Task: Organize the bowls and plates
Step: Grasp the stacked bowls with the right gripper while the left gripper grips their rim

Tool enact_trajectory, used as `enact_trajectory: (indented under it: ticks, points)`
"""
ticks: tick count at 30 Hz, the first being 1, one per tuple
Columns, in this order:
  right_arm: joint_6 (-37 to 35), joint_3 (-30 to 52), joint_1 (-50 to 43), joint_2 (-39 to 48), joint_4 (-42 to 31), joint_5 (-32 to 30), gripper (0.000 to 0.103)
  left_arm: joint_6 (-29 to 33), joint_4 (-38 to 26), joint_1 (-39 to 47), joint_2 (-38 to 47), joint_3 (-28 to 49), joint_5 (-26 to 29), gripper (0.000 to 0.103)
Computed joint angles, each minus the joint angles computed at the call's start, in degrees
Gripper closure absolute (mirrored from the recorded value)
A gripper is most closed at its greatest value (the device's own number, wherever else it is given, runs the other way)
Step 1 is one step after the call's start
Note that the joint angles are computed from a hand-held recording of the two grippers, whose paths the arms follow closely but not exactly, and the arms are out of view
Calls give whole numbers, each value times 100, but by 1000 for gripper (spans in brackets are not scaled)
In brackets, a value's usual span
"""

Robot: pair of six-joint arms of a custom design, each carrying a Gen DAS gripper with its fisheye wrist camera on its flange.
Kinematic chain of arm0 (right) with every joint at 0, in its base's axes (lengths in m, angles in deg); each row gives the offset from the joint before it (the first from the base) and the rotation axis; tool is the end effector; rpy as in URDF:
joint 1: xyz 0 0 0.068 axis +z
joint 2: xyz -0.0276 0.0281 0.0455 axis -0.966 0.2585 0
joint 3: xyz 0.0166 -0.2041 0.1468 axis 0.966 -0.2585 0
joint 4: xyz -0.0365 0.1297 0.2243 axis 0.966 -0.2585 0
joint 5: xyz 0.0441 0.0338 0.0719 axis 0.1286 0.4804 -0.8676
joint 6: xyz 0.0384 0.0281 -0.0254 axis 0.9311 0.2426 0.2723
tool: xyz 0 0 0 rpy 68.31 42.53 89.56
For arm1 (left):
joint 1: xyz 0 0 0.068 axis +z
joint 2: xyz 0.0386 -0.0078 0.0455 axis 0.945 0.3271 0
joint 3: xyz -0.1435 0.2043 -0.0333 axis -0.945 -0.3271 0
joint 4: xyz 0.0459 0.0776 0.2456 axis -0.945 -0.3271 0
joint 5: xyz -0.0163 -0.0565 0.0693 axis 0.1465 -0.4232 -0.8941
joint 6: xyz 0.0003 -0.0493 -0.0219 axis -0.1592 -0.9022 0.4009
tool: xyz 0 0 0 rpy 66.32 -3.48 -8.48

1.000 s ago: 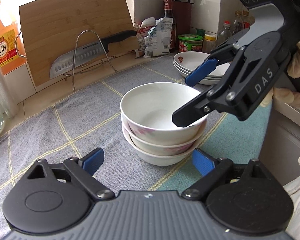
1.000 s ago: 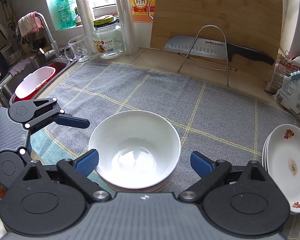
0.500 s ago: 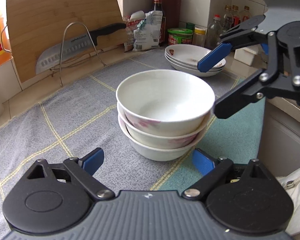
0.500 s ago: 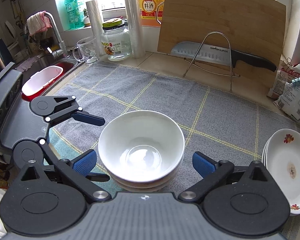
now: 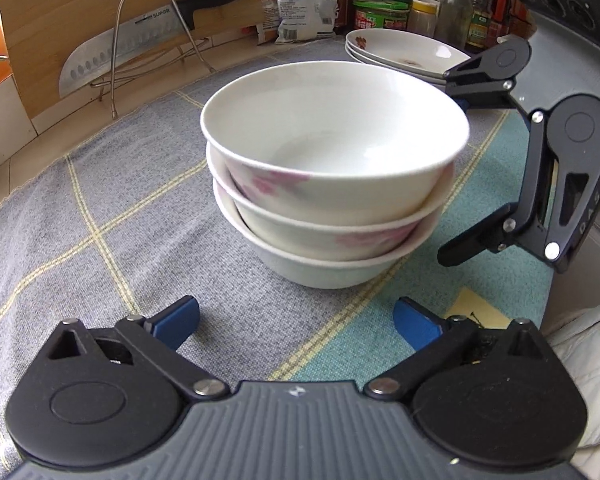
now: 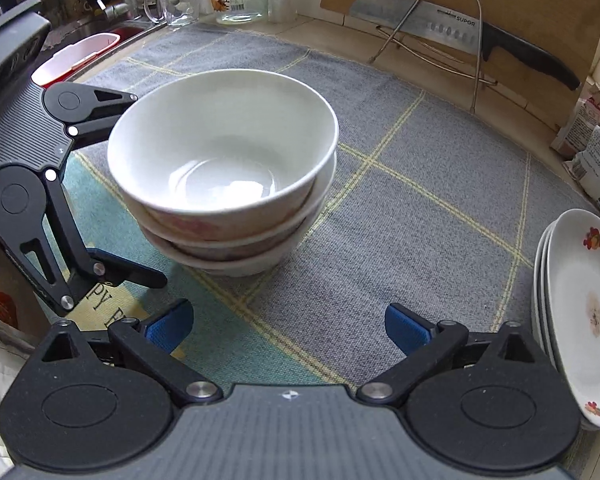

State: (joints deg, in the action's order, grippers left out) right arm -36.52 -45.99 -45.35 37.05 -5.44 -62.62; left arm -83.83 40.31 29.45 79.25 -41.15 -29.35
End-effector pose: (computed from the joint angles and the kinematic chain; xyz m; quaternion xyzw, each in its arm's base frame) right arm 0.2138 0.1260 0.1656 -0.3918 0.8783 0.0789 0.2625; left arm 0.1879 -0.1635 0.1810 0.3083 0.8980 -0.0953 0.2993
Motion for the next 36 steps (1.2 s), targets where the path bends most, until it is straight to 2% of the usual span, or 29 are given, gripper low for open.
enact_trajectory:
  ticks: [5,9,15,18,22,25,29,36]
  points:
    - [-626,-172,-176,164,242,-237,0,-191,-77,-29,92,99,-121,0]
    - [-881,-429,-358,-11,468,-501,0,-325,-77,-57,143,135,-218,0]
    - [-1003,-587,-492,-75,676,-678,0,-371,257,-78,39,-97,-278,0]
    - [-938,-675,-475,-224,644,-640,0,-139,336,37,-44,-191,-103,0]
    - [-807,-332,-336,36,408,-495,0,463,374,234,-133,-229,256,2]
    - [-924,-152,-253,96,309,-519,0,1206,479,469,-279,-307,698,2]
    - [-1110,67,-102,184,303,-521,0,1817,406,886,-181,-143,1321,3]
    - [-1667,616,-72,628,115,-762,2,2636,155,1211,117,253,1804,12]
